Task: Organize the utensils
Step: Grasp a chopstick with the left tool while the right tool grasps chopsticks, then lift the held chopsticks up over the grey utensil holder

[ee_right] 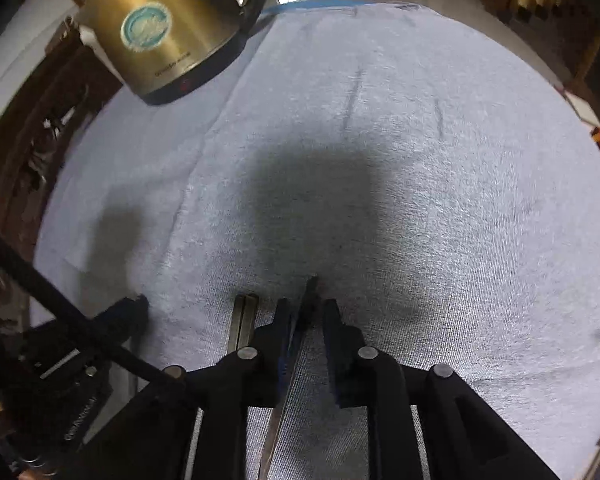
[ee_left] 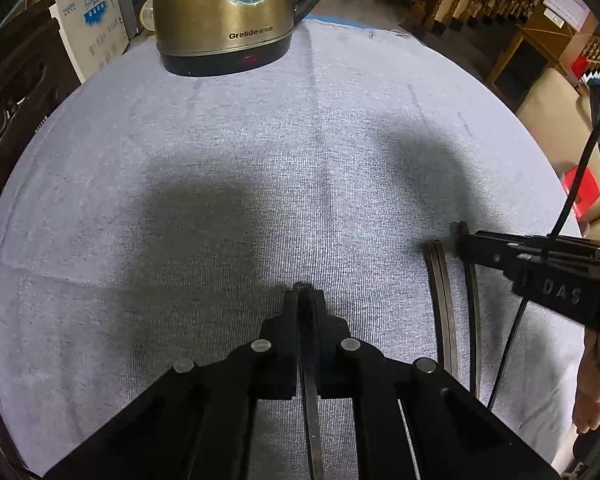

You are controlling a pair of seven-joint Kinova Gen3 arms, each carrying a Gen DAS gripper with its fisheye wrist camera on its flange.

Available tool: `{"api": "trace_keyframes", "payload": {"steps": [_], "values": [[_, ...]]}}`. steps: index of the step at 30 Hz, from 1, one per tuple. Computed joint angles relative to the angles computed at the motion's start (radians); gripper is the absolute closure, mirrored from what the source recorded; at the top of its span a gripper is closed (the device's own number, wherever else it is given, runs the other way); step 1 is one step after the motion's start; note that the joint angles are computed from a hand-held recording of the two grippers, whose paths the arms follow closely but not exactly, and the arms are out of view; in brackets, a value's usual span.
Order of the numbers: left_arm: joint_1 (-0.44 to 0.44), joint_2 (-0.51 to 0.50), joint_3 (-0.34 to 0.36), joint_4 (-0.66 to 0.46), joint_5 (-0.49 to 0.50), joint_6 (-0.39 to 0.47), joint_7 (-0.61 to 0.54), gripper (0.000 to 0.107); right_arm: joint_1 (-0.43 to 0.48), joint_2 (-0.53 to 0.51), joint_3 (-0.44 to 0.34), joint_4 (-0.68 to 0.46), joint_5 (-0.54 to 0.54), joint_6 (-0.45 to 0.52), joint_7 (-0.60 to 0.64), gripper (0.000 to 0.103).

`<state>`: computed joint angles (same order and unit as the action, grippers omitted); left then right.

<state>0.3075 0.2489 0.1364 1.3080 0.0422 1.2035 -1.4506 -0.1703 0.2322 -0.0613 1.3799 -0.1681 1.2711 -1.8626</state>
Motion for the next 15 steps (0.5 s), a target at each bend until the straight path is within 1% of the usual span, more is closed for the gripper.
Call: {"api": "trace_keyframes", "payload": {"steps": [2,3,5,7,8,10,12,13,15], "values": [[-0.011,-0.005,0.003,0.001,0.017,0.002,-0.005,0.099,-0.034,0.019,-0.004,-0.038,0.053,0.038,-0.019,0.082],[0.002,-0.017,-0.002,0.024,0.014,-0.007,0.007,0.099,-0.052,0.028,-0.006,-0.054,0.078,0.052,-0.028,0.081],[0.001,-0.019,0.001,0.029,0.009,-0.020,0.013,0.099,-0.086,0.046,-0.008,-0.078,0.123,0.068,-0.050,0.082],[0.013,-0.018,0.003,0.029,-0.004,-0.027,0.028,0.100,-0.131,0.054,-0.006,-0.089,0.185,0.074,-0.058,0.089],[0.020,-0.019,0.003,0.031,-0.021,-0.030,0.033,0.101,-0.139,0.051,-0.013,-0.086,0.203,0.069,-0.061,0.092],[0.014,-0.025,0.002,0.047,-0.021,-0.047,0.022,0.101,-0.139,0.031,-0.012,-0.055,0.197,0.035,-0.073,0.092],[0.019,-0.033,-0.003,0.057,-0.036,-0.051,0.046,0.102,-0.116,-0.004,-0.007,-0.002,0.155,-0.011,-0.063,0.093],[0.015,-0.042,-0.004,0.066,-0.036,-0.058,0.048,0.102,-0.086,-0.036,-0.013,0.035,0.124,-0.036,-0.046,0.093],[0.000,-0.076,-0.006,0.098,-0.023,-0.087,0.047,0.102,-0.064,-0.099,-0.006,0.101,0.094,-0.091,-0.026,0.093]]}}
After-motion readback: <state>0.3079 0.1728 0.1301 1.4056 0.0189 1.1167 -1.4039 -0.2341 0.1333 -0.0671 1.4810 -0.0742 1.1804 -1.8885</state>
